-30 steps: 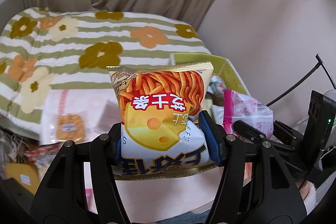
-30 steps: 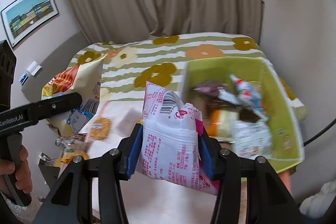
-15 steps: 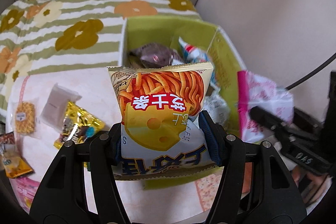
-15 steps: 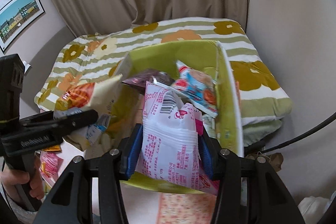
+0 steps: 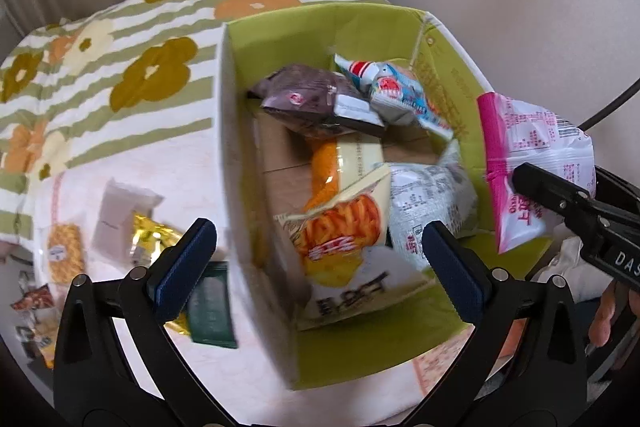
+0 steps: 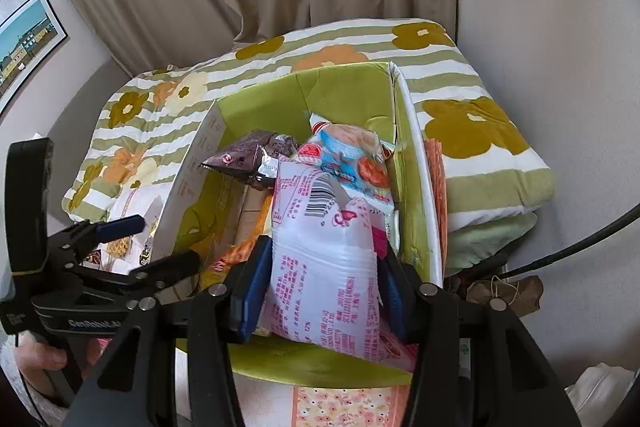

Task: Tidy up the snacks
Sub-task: 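Carry both bags over the green box and release them inside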

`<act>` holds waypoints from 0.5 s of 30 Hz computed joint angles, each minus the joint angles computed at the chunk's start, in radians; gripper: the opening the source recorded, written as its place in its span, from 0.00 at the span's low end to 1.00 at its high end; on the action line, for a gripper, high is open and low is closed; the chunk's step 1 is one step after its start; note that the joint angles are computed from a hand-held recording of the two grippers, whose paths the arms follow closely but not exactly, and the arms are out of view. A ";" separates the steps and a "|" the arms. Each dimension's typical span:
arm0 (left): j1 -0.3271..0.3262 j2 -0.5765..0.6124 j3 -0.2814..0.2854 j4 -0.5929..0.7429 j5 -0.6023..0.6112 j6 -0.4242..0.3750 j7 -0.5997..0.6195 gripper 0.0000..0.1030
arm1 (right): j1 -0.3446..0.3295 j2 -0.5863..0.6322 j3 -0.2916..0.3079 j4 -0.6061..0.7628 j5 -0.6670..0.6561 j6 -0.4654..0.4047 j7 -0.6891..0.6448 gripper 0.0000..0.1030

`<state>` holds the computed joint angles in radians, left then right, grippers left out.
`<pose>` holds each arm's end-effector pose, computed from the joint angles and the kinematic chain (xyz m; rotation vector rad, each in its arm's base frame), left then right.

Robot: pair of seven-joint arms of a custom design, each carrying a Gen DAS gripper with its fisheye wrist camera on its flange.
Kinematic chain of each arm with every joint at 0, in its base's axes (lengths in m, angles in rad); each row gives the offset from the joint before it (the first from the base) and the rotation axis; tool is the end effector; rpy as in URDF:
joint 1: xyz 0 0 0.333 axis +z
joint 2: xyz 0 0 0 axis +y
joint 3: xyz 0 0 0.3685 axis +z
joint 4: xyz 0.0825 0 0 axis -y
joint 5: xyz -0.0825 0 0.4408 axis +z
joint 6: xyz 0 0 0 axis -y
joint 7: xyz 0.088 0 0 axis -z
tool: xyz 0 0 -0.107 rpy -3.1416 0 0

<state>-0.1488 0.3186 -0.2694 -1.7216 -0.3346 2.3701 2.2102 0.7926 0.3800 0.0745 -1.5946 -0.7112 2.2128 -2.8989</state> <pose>0.6839 -0.2853 0.4670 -1.0933 2.8081 -0.7397 0.5172 0.5640 0.4715 -1.2226 2.2829 -0.5067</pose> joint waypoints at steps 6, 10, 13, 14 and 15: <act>0.042 0.017 0.002 0.044 -0.067 -0.053 0.030 0.99 | -0.003 0.021 -0.001 0.016 0.013 0.017 -0.005 0.45; 0.050 0.018 0.007 0.047 -0.072 -0.041 0.033 0.99 | -0.013 0.033 -0.001 0.015 0.049 0.050 -0.032 0.45; 0.055 0.020 0.006 0.050 -0.083 -0.041 0.035 0.99 | -0.023 0.041 0.001 0.010 0.086 0.099 -0.054 0.45; 0.056 0.022 0.006 0.053 -0.086 -0.044 0.033 0.99 | -0.021 0.045 -0.003 0.013 0.090 0.101 -0.060 0.45; 0.057 0.025 0.005 0.056 -0.089 -0.048 0.031 0.99 | -0.016 0.050 -0.006 0.019 0.092 0.097 -0.066 0.45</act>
